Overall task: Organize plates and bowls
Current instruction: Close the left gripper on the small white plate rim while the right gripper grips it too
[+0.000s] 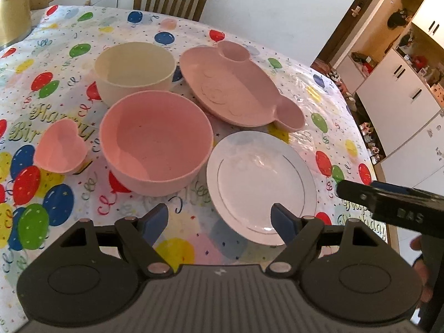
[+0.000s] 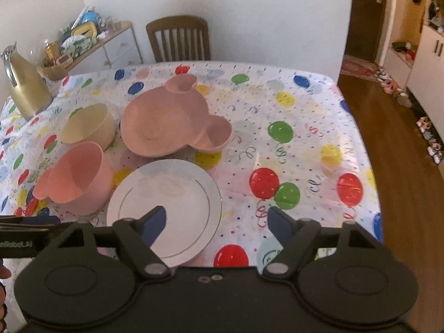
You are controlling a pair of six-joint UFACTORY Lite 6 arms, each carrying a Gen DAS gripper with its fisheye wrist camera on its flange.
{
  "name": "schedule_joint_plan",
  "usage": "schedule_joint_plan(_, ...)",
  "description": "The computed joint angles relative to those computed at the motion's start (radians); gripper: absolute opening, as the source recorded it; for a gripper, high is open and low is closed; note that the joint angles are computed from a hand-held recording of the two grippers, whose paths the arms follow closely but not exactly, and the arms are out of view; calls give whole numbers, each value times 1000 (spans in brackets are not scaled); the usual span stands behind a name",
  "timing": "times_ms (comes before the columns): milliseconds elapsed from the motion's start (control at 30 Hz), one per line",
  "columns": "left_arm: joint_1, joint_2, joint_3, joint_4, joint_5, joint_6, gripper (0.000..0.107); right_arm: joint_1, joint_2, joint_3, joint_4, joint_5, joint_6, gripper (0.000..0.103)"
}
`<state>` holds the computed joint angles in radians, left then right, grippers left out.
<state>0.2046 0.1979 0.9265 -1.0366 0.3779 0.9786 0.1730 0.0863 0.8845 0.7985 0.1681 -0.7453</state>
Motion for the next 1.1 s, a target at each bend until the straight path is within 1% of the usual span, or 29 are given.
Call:
schedule_joint_plan(33, -10, 12, 4, -11, -11, 7, 81, -6, 28, 20, 36, 7, -41, 74)
schedule_joint_plan(133, -33, 55, 23, -27, -39, 3, 81, -35, 124, 96, 133, 45, -157, 71)
schedule_joint_plan(167, -38, 71, 33, -26, -44, -5, 81, -41, 146, 113, 146, 54, -175, 70)
schedule_joint_plan(233, -45, 94, 46, -31, -55, -13, 80, -53, 186, 148, 167, 73, -211, 64)
schedule_joint_plan(333, -48, 123, 63, -64, -61, 10, 80, -71, 241, 196, 187, 109, -253, 58)
schedule_joint_plan(433, -55, 151, 84, -56, -70, -13, 79, -83, 299, 253, 194, 142, -271, 53)
schedule_joint_plan(500, -54, 175, 107, -33, -61, -49, 71, -91, 332, 285, 201, 165, -283, 52)
schedule_joint_plan(633, -56, 197, 125, -50, -55, -39, 68, -102, 393, 347, 205, 212, -285, 43)
schedule_joint_plan(700, -53, 212, 137, -64, -40, -28, 60, -108, 417, 370, 213, 232, -297, 37)
schedule_joint_plan(767, -52, 234, 156, -48, -32, -49, 55, -119, 440, 394, 220, 258, -306, 34)
schedule_joint_plan(833, -47, 251, 169, -37, -29, -66, 49, -126, 463, 417, 217, 273, -302, 30)
schedule_joint_plan(867, -43, 260, 178, -26, -24, -79, 43, -132, 471, 425, 223, 285, -308, 28)
schedule_joint_plan(900, -39, 270, 186, -27, -15, -81, 40, -138, 478, 431, 233, 298, -316, 26)
schedule_joint_plan(1033, -36, 287, 203, -40, -11, -79, 38, -151, 505, 452, 240, 328, -315, 21)
schedule_joint_plan(1100, -34, 302, 220, -36, -8, -92, 34, -160, 519, 464, 244, 345, -301, 18)
